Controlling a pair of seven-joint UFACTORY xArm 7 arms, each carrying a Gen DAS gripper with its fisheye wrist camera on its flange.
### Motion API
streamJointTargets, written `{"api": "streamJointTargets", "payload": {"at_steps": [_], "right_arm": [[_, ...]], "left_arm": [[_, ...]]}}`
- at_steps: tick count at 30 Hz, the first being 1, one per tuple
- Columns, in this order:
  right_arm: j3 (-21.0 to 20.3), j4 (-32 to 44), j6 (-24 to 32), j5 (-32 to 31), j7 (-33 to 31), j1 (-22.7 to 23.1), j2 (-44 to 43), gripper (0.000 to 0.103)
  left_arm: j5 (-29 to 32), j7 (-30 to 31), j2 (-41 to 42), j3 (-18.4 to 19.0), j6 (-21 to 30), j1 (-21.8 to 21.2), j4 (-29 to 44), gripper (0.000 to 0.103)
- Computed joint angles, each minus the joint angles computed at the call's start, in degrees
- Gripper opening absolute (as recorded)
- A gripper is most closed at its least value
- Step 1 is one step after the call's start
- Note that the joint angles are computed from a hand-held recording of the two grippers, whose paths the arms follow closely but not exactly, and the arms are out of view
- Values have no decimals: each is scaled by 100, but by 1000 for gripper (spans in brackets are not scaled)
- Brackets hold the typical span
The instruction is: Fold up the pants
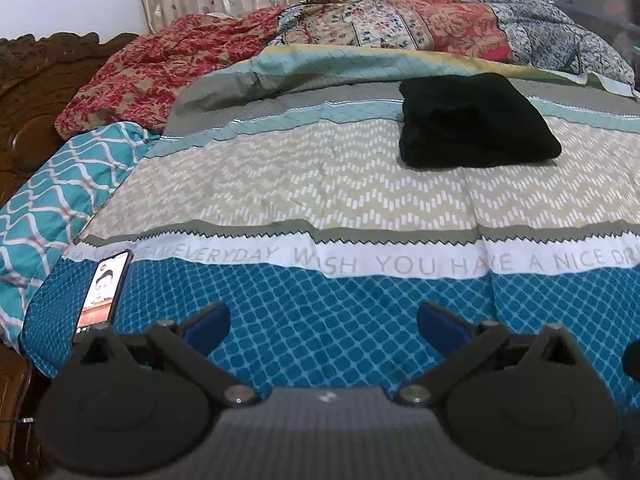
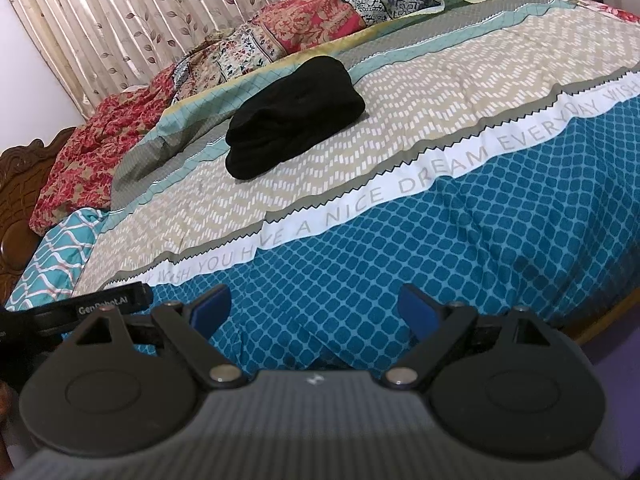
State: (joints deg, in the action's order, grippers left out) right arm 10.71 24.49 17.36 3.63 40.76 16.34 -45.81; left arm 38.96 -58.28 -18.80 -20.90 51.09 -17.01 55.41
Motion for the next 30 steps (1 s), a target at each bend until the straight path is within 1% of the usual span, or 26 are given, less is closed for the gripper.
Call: {"api": "streamJointTargets", "payload": {"at_steps": [16, 26, 30], "right_arm": [[-12, -2, 13, -6, 29, 13, 5, 92], [-26, -4, 22, 11, 19, 25, 4, 92], [-15, -6, 26, 24, 36, 27, 16, 92]], "left_arm": [[-443, 390, 66, 72, -70, -147, -21, 103], [-510, 483, 77, 79, -77, -170, -45, 103], [-649, 599, 93, 139, -150, -197, -64, 103]]}}
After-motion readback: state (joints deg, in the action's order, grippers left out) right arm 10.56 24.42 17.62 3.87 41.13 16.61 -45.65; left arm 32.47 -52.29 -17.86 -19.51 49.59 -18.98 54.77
